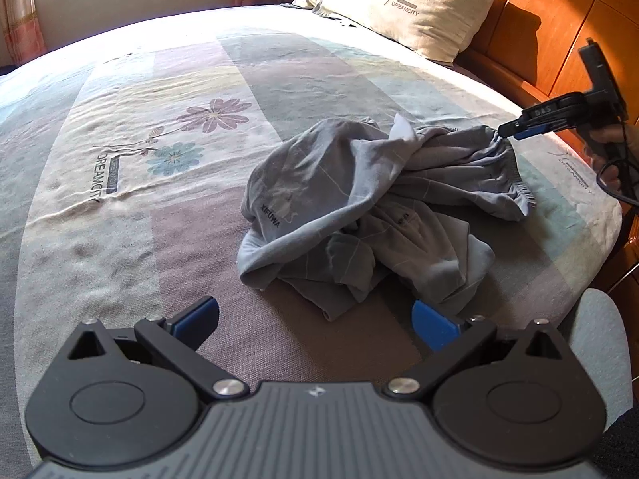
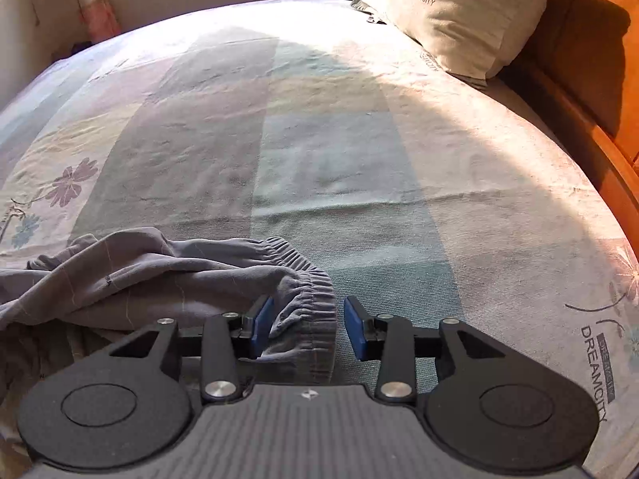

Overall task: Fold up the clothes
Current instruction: 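Lift the waistband with the right tool and pull it across the bed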

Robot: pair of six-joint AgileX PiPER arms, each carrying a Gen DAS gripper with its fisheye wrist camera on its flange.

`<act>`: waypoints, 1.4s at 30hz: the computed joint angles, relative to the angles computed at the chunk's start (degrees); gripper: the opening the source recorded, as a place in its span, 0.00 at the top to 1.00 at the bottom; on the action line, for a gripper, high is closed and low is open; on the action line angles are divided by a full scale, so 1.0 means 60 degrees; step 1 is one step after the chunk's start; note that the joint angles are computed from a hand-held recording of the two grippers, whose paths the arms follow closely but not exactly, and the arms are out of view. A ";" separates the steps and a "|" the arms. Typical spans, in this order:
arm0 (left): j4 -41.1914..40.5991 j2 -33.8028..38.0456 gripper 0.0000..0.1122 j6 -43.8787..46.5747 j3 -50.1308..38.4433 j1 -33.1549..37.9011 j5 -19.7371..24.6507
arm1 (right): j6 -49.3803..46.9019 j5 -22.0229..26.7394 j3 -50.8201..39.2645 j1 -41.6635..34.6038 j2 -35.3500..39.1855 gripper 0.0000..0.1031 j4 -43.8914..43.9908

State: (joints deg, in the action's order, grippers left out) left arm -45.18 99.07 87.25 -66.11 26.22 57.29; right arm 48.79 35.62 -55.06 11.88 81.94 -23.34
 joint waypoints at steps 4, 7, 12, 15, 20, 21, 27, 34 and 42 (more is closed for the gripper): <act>-0.0209 -0.0056 0.09 0.0554 0.0274 -0.0490 -0.0985 | -0.0953 -0.0633 0.0837 0.0555 -0.1117 0.49 0.1546; -0.0745 -0.0261 0.09 0.1563 0.0853 -0.1027 -0.2386 | -0.0286 -0.0601 0.1021 0.1424 -0.1289 0.47 0.1134; -0.1675 -0.0169 0.09 0.3207 0.1236 -0.1639 -0.3840 | 0.0684 -0.0540 0.0740 0.3124 -0.0837 0.38 -0.0832; -0.2026 -0.0044 0.09 0.3767 0.1299 -0.1835 -0.4387 | 0.0955 -0.0183 0.0107 0.4060 -0.0060 0.24 -0.2642; -0.2123 0.0224 0.09 0.3888 0.1198 -0.1821 -0.4737 | -0.0133 0.0229 -0.1453 0.4685 0.1963 0.17 -0.4624; -0.2230 0.0268 0.09 0.3970 0.1173 -0.1775 -0.4738 | -0.0445 0.0343 -0.1833 0.4748 0.2434 0.17 -0.4901; -0.2501 0.0685 0.09 0.3532 0.0434 -0.1559 -0.4474 | -0.0396 -0.0312 -0.2936 0.4904 0.4082 0.17 -0.7590; -0.2266 0.1743 0.09 0.2424 -0.1217 -0.1966 -0.4938 | 0.0421 0.0039 -0.4483 0.4428 0.5323 0.17 -0.8489; -0.0422 0.3858 0.09 0.0370 -0.4391 -0.2633 -0.5351 | -0.1725 0.0505 -0.7757 0.3350 0.7322 0.17 -0.6692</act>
